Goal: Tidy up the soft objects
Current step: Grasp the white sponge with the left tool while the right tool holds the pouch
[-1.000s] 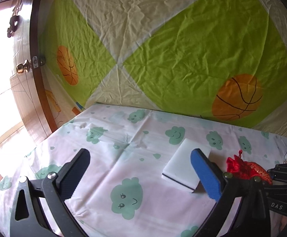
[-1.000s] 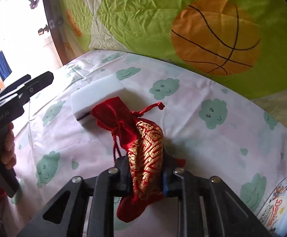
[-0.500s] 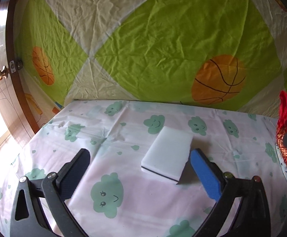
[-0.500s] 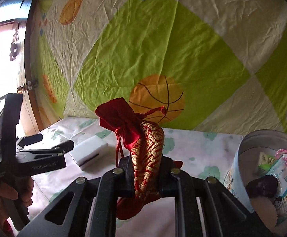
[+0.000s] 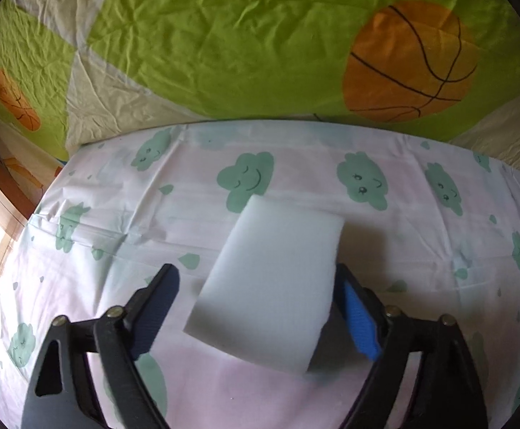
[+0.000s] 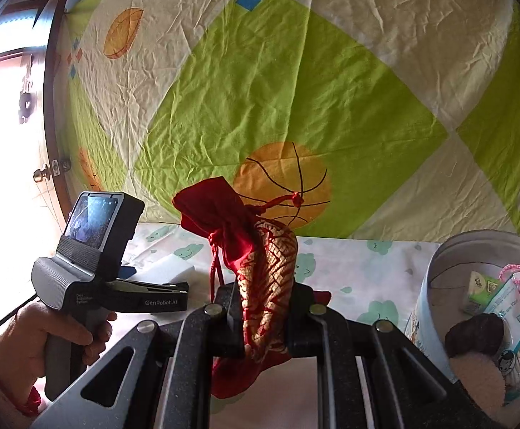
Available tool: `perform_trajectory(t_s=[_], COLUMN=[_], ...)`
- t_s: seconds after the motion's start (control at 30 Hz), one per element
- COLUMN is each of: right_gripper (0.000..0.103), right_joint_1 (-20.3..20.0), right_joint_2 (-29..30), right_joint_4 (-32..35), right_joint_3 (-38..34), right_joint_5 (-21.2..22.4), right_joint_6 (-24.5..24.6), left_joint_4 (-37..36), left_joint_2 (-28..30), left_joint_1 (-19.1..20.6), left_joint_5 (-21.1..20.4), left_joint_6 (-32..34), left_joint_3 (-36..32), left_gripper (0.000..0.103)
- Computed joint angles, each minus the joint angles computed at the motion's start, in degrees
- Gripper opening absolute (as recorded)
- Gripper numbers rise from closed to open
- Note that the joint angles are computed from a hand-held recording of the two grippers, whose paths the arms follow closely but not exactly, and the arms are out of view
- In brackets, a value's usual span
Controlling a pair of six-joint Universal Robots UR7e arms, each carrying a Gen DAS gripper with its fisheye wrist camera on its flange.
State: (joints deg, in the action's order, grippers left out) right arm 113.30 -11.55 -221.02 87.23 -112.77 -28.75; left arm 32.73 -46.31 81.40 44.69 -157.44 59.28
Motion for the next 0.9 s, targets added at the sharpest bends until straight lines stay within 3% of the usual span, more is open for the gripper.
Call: perform_trajectory(t_s=[0.03,0.07,0.2,0.27,0.33,0.43,0.57,0.73,0.9], right_gripper=[0.017,0.017,0.017,0.017,0.017,0.017,0.017,0.017,0.018], right_joint_1=[0.0,0.0,0.08,0.07,0.15,0.46,0.86,0.98,1.08], right_joint_2=[-0.02,-0.02,0.01,0.08,0.45,1.42,2.39,2.29,1.64], right_joint_4=[0.15,0.15,-0.1,-1.18,-3.6,-8.25,-13.03,-15.14,-16.67], right_joint_3=[0.01,0.02,-0.02,0.15,0.21,-0.28,-1.24,-0.81,0.75], right_joint_5=[0.02,0.06,-0.16,-0.06,-0.26,-1.51,-3.95,-4.8,-5.69], right_joint_6=[0.06,0.05,0.13,0.04,-0.27,-1.87,-3.78,-4.74,-4.71], left_joint_4=[1.08,1.92,0.47,-4.56,-15.5,-30.4,-32.6,-44.9,-44.98], left_joint_2=[-0.11,-0.33,-0.89,-3.27,-8.2,-15.19,-17.95,-20.7,-21.61], left_joint_1=[0.45,0.87,0.7,0.07,-1.05,-2.62,-4.27,-8.24,-9.46], left_joint_5=[1.87,3.89,3.72,3.11,2.45,4.62,9.05,6.36,5.89], left_joint_6=[-0.95,-1.65,-1.35,0.73,5.58,11.17,5.63,14.42,12.06], left_joint_3=[-0.44,-0.66,0.44,4.25,12.14,23.49,28.53,37.61,39.95], left_gripper=[0.061,0.061,0.059,0.059,0.059,0.059,0.059,0.059,0.059])
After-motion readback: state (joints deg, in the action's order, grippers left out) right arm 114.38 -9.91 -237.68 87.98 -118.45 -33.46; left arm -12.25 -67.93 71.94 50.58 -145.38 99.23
